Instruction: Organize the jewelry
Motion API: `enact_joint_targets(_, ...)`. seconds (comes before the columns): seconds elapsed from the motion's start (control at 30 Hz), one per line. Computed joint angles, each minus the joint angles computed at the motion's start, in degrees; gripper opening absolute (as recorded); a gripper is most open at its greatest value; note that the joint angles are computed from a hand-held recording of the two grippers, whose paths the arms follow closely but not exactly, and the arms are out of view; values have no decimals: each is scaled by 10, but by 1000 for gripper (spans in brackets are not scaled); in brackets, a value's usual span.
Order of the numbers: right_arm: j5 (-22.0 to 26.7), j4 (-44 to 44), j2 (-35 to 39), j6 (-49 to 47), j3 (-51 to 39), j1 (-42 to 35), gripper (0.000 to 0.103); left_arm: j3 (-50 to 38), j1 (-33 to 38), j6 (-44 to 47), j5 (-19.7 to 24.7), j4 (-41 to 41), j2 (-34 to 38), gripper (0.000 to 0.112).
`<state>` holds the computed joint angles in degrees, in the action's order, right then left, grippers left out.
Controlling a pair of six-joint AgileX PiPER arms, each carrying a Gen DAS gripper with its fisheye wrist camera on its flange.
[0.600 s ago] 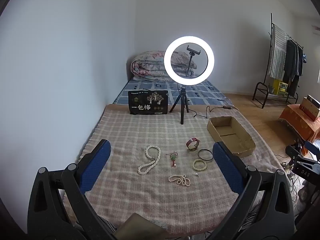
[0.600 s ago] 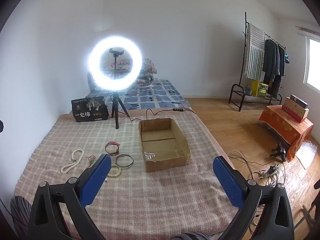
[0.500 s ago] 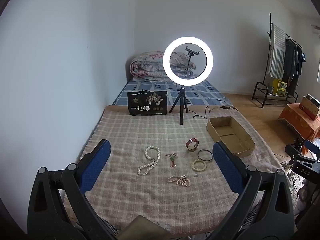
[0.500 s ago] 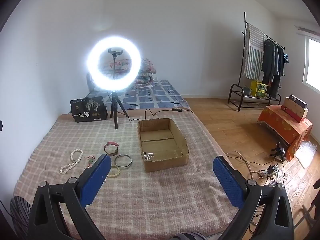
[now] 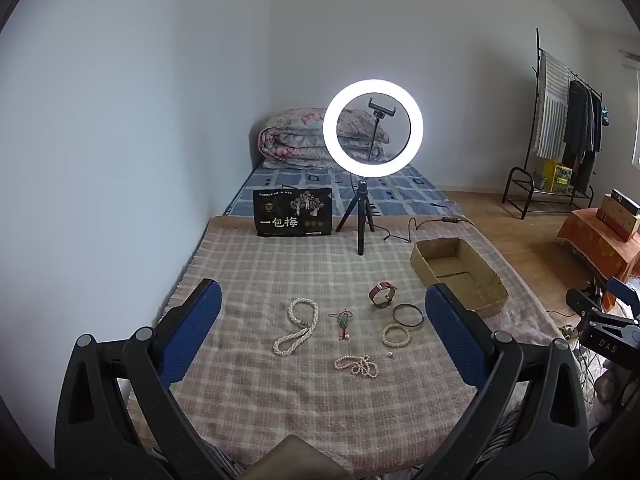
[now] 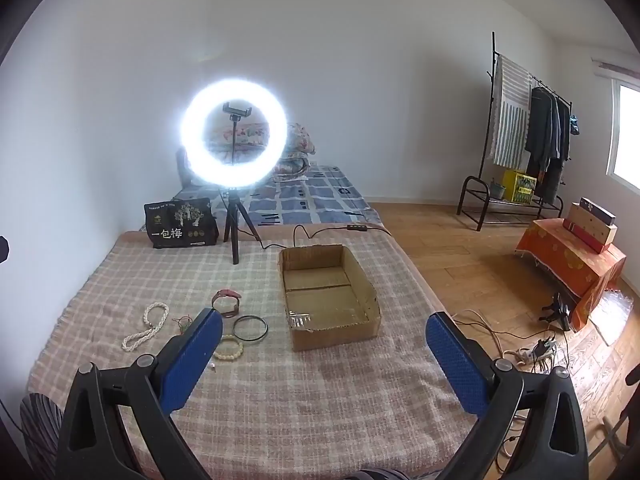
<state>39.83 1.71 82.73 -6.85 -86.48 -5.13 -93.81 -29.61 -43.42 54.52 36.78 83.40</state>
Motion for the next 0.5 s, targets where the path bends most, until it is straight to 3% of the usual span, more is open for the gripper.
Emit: enact_joint_targets(0.5, -3, 2, 2, -5, 0, 0, 103, -13, 0, 7, 3, -4, 4, 103)
